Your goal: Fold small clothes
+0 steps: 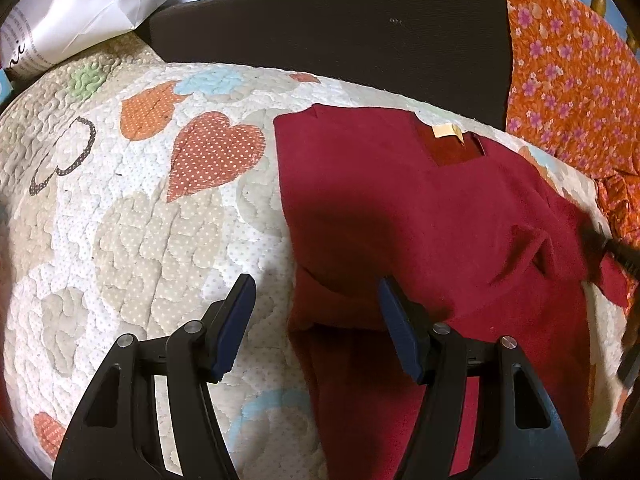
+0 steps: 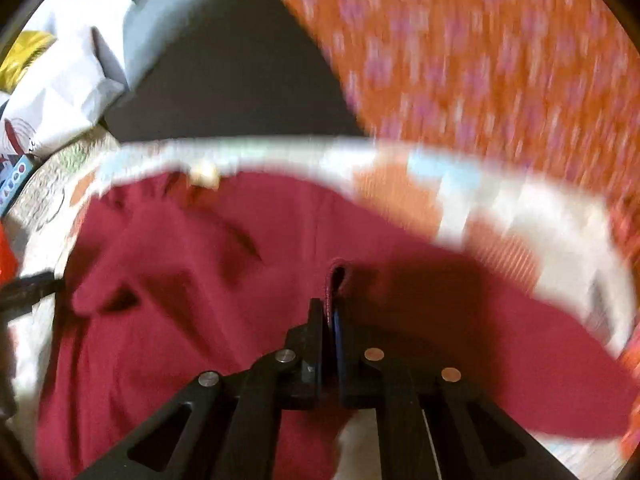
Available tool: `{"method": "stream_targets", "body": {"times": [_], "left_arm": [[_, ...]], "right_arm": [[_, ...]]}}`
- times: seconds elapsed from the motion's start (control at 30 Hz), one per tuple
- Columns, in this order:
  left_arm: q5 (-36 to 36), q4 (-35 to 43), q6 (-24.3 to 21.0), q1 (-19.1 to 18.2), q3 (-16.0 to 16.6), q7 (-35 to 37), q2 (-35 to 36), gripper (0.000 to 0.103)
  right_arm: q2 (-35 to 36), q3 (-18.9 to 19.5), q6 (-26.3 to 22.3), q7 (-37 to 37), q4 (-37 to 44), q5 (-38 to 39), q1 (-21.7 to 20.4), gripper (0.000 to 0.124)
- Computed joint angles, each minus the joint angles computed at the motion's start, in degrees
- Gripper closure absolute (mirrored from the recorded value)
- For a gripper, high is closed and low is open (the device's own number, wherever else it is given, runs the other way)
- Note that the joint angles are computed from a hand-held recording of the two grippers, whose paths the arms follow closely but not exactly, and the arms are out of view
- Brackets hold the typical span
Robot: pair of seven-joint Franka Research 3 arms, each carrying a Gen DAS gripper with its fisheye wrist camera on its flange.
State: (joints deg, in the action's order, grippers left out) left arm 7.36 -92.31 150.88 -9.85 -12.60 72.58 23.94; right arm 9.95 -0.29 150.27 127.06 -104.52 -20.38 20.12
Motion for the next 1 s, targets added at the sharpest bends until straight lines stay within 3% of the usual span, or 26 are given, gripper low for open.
{"method": "stream_targets", "body": {"times": [0.07, 0.13, 0.17, 0.23, 0.27, 0.33, 0.43, 0.57, 0.63, 0.73, 0.83, 0.9, 1.0], "left_arm": [[0.3, 0.8, -0.8, -0.3, 0.2, -0.3, 0.6, 0.040], [-0.4, 1.7, -1.7, 0.0, -0.3, 0.1, 1.4, 0.040], [-0.6, 2.1, -2.2, -0.1, -0.4, 0.2, 1.7, 0.040], [-0.4, 2.0, -2.1, -0.3, -0.3, 0.3, 1.7, 0.040], [-0.1, 1.7, -1.7, -0.4, -0.2, 0.3, 1.4, 0.040], [0.6, 1.3, -1.0, -0.8, 0.2, -0.2, 1.1, 0.040], [1.1, 1.7, -0.8, -1.0, 0.5, -1.2, 1.5, 0.040], [2.0, 3.3, -3.2, -1.6, 0.7, -1.4, 2.9, 0.040], [2.9, 3.7, -3.6, -2.0, 1.0, -1.7, 3.2, 0.040], [2.5, 3.5, -3.4, -1.6, 0.7, -1.7, 3.1, 0.040], [2.9, 3.2, -3.4, -1.8, 0.9, -2.1, 2.9, 0.038], [3.3, 3.2, -3.6, -1.9, 1.0, -2.1, 3.0, 0.038], [2.6, 2.6, -3.1, -1.4, 0.6, -2.0, 2.9, 0.038]], "right_arm": [[0.5, -2.4, -0.9, 7.5, 2.3, -8.8, 1.7, 0.120], [2.0, -4.4, -5.8, 16.1, 5.2, -19.4, 3.6, 0.120], [2.9, -4.3, -8.0, 17.1, 6.4, -20.7, 3.4, 0.116], [4.7, -2.7, -13.0, 12.7, 8.4, -13.6, 1.1, 0.114], [3.9, -2.4, -12.1, 12.2, 7.1, -11.1, 0.3, 0.114], [0.8, -1.9, -6.1, 13.3, 1.9, -8.0, -1.0, 0.113], [0.0, 1.0, 0.2, 3.6, -1.1, 0.7, -2.6, 0.113], [5.7, 0.5, -5.1, -0.8, 3.2, 6.1, -0.1, 0.113], [5.4, 0.3, -1.6, 3.9, 1.8, 3.5, -0.1, 0.113], [4.3, 0.2, -3.6, 1.1, 2.4, 9.2, -0.3, 0.112], [1.7, -0.7, -2.2, 2.4, 0.6, 6.0, 0.7, 0.111], [0.9, -0.3, -0.1, 2.7, -0.8, 4.9, 0.9, 0.102], [3.1, 1.3, -0.8, -0.8, 0.1, 11.3, -0.5, 0.090]]}}
